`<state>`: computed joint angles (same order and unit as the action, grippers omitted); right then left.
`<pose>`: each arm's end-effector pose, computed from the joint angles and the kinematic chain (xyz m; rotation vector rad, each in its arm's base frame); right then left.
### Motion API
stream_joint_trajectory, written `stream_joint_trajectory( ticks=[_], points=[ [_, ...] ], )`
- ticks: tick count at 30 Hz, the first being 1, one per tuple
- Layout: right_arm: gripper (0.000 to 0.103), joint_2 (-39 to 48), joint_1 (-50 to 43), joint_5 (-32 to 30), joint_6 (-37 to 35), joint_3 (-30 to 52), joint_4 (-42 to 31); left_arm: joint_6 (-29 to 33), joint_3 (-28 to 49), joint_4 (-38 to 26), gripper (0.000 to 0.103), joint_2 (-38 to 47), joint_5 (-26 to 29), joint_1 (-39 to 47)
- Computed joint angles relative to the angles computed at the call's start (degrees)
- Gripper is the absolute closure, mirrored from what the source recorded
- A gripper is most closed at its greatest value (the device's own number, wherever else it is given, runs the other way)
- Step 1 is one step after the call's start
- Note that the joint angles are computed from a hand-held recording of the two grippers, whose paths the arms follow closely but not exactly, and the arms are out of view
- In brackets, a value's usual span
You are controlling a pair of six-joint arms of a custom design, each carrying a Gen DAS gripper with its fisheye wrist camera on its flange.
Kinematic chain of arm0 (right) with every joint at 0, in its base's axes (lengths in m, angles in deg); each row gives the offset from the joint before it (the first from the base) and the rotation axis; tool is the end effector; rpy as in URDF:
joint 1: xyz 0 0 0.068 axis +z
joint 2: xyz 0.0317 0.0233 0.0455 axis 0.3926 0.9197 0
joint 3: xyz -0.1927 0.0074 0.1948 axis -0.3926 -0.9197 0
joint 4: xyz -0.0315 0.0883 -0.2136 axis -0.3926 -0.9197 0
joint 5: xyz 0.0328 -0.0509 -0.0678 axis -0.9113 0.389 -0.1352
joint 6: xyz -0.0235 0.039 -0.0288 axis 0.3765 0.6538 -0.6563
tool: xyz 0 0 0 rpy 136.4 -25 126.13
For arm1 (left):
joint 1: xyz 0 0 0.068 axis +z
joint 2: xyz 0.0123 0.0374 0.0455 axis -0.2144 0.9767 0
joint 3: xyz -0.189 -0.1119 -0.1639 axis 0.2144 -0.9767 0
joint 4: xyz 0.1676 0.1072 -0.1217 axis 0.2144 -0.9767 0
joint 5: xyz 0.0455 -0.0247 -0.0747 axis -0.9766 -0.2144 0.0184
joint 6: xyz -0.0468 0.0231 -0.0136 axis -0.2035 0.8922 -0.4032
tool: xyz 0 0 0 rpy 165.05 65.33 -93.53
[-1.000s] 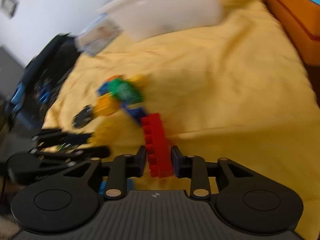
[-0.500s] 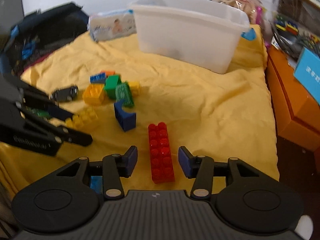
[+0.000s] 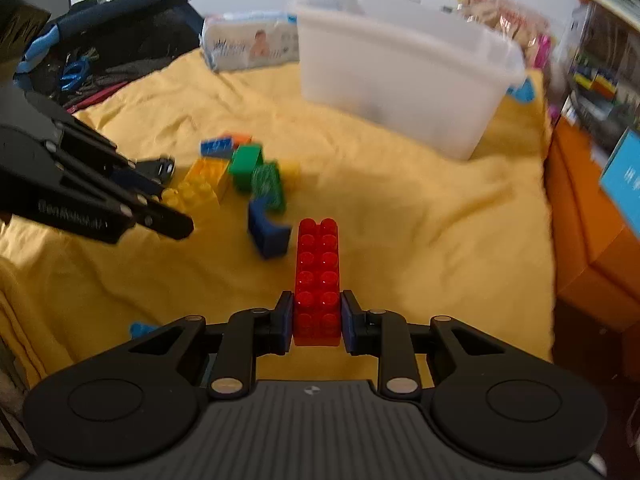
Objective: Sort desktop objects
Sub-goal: 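Carry both bricks over the white bin and open both tools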
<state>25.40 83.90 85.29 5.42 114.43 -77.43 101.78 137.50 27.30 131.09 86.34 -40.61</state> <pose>0.1101 0.1531 0.2029 -0.0950 2.4291 -0.1187 0.2503 -0.1483 0.1879 1.1150 2.3082 -0.5231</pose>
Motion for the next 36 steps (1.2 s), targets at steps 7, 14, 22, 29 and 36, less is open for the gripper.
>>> stream_joint_trajectory(
  ticks=[7,14,22,29,36],
  points=[
    [0.076,-4.19,-3.80,5.82,-7.44,3.16,-1.77,-0.06,8.69,-0.65,0.076,0.88,-0.62,-0.86],
    [0.076,-7.22,-15.02,5.72,-25.04,5.15,5.88,-0.69,22.41,-0.72,0.076,6.71,-1.63,-1.84],
    [0.076,-4.82,-29.70,0.13,-41.19,10.59,21.97,-2.85,44.28,-3.99,0.076,18.37,-2.19,-3.14],
    [0.076,1.24,-36.22,-5.00,-45.30,14.87,28.32,-2.53,61.96,-10.60,0.076,29.83,-2.09,-4.45],
    [0.076,11.65,-41.25,-9.38,-43.89,19.01,30.86,-4.44,76.67,-17.35,0.076,42.43,-5.03,-5.35]
  ],
)
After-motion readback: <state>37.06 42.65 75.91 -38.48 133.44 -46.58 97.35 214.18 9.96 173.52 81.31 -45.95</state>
